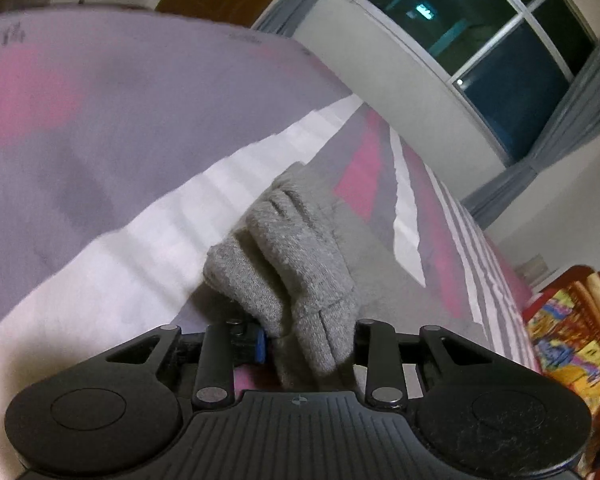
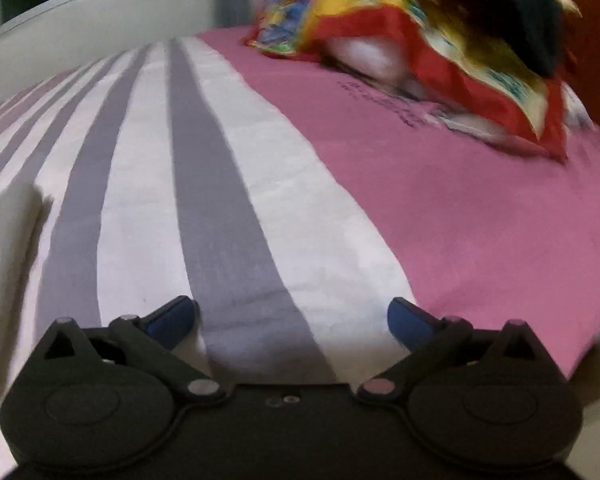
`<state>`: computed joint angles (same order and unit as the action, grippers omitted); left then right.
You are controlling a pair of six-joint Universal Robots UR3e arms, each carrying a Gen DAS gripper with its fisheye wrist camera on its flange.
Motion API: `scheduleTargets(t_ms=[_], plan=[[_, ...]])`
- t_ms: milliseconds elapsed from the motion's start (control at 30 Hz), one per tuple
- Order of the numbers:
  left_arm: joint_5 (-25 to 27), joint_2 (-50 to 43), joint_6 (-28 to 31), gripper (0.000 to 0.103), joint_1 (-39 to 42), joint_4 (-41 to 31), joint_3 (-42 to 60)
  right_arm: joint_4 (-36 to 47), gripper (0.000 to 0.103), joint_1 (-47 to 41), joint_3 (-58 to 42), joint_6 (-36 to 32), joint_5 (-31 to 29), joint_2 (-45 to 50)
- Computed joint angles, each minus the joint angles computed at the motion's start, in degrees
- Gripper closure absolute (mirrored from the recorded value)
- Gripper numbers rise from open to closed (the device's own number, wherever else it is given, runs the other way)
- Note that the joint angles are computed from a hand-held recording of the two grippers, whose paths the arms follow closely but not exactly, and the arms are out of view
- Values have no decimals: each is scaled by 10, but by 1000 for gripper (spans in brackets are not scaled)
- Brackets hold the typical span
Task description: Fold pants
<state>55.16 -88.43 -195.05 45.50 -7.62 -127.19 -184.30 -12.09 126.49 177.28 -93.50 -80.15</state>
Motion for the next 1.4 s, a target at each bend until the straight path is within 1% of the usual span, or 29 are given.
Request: scheduleTargets(t_ms=[67,133,200,267,400,467,567,633,700,767,833,900,1000,1067,1100,1133,1167,1200,1233,1300,1333,1400], plan=[[-23,38,6,74,7,-2,-7,-34,0,-1,16,-6,1,6],[-65,41,-7,75,-7,17,14,-79,0,-2,37,6,3,16],[-87,29,-10,75,-47,11,75,-109,0,6,43,10,-7,29],[-61,4,-3,75,-109,-7,150,-108,0,0,45,17,2,26],[3,-91,13,75,-255,-46,325,-130,0,-13,64,15,20,19],[29,-143,13,75,-314,-53,390,-146,0,-20,72,10,29,22],[69,-219,19,75,-393,-79,477,-146,0,-29,81,4,45,14],[95,-254,29,75,-439,-107,522,-135,0,-40,85,2,62,3],[115,-273,32,75,-475,-120,541,-134,0,-52,92,-1,80,-5],[128,-301,39,75,-503,-138,571,-142,0,-52,97,0,82,-5],[135,-313,44,75,-525,-151,579,-150,0,-50,101,2,80,-2],[146,-350,64,75,-549,-195,635,-144,0,-51,100,5,82,-6],[175,-412,112,75,-586,-278,722,-124,0,-55,94,4,89,-14],[188,-455,140,69,-605,-353,792,-116,0,-59,92,0,93,-17],[201,-466,148,67,-616,-357,805,-113,0,-61,93,-4,96,-19],[209,-465,155,56,-623,-341,793,-110,0,-63,94,-8,99,-21],[198,-462,153,39,-623,-333,785,-103,0,-66,94,-14,103,-26],[178,-452,138,31,-619,-318,769,-93,0,-70,93,-20,107,-31],[158,-441,127,26,-613,-308,754,-82,0,-72,93,-24,110,-39],[144,-415,108,26,-608,-284,721,-41,0,-80,89,-31,119,-62],[145,-390,102,26,-604,-260,685,-13,0,-83,85,-33,122,-76],[149,-320,85,26,-585,-186,577,54,0,-87,70,-25,121,-106]])
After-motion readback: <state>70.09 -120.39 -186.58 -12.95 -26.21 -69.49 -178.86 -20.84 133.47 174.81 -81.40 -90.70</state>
